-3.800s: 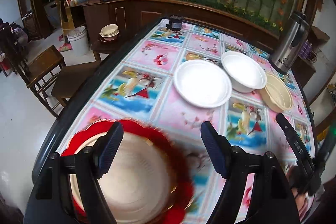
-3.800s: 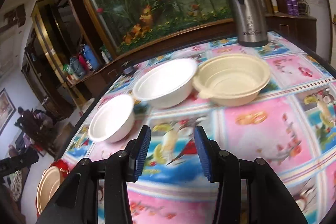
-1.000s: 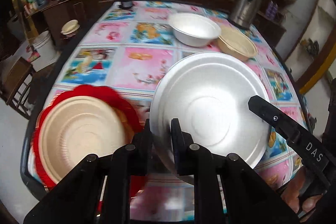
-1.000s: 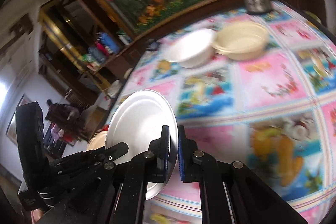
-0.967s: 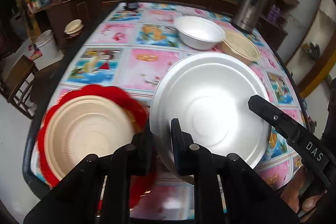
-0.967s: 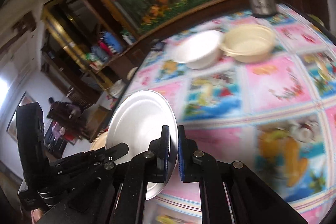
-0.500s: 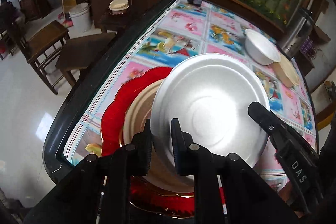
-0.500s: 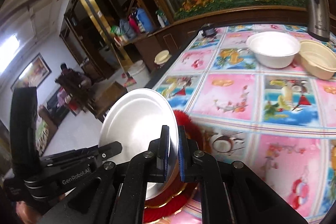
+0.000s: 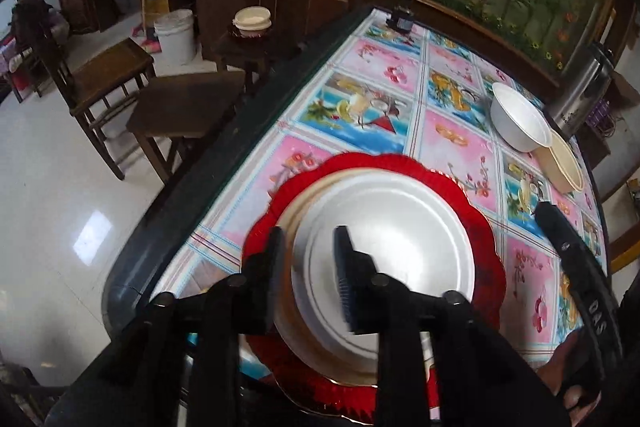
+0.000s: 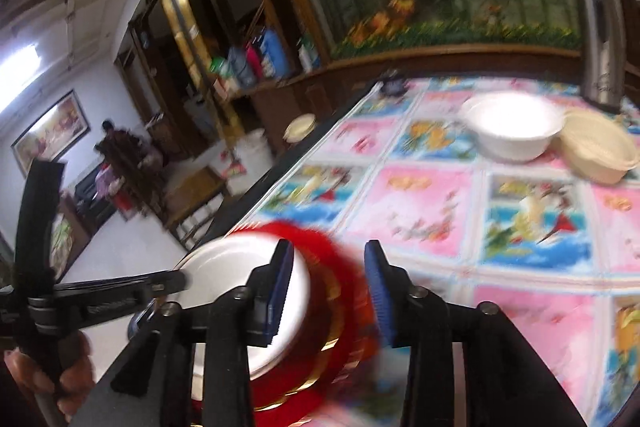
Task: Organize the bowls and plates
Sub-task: 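Place the white foam bowl and plate onto the stack with both tools and release, then grasp a beige pulp bowl with the left tool while the right tool grasps another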
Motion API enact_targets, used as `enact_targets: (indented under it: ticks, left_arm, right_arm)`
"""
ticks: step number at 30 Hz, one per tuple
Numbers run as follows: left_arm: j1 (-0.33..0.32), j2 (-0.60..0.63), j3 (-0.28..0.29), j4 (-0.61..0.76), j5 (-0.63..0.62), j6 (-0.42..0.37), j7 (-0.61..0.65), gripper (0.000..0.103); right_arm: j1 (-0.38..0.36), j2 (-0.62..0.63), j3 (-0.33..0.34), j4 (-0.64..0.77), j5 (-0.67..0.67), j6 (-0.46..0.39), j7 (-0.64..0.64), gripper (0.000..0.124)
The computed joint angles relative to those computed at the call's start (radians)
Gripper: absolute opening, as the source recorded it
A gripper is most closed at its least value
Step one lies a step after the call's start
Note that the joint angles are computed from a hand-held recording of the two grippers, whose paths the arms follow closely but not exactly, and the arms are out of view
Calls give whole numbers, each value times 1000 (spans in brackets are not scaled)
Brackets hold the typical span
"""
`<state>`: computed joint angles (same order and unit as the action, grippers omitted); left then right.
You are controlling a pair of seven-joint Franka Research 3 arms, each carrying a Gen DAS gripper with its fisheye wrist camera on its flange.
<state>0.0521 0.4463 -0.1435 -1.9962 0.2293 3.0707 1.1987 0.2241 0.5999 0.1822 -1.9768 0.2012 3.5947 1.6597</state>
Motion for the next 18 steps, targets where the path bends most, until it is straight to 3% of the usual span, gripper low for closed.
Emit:
enact_targets:
  ticks: [2,6,8,13,16,18]
  left_arm:
    - [-54,-9,55,-1,38,6,-25,55]
    - [-223,-20,234,1,155,35,-172,55]
    - [-248,-26,255,5,196,45,-210,55]
    - [-176,-8,103,83,195,-26,-133,55]
    - [-153,39,6,173,154,-104,-51,56]
    - [-164,74,-25,239,129,-161,-12,56]
  right_arm:
    - [38,-8,-59,-10,64,22,-24,39]
    - [34,-11,-121,-38,156,84,-52,39]
    - [7,-5,-130,-47,184,111,-47,39]
    - [-189,-12,-58,-86,91,142,133,42]
    - [-226,-20,-73,-100,59,155,188,42]
    - [-274,-18,-68,-99,19,148,243,42]
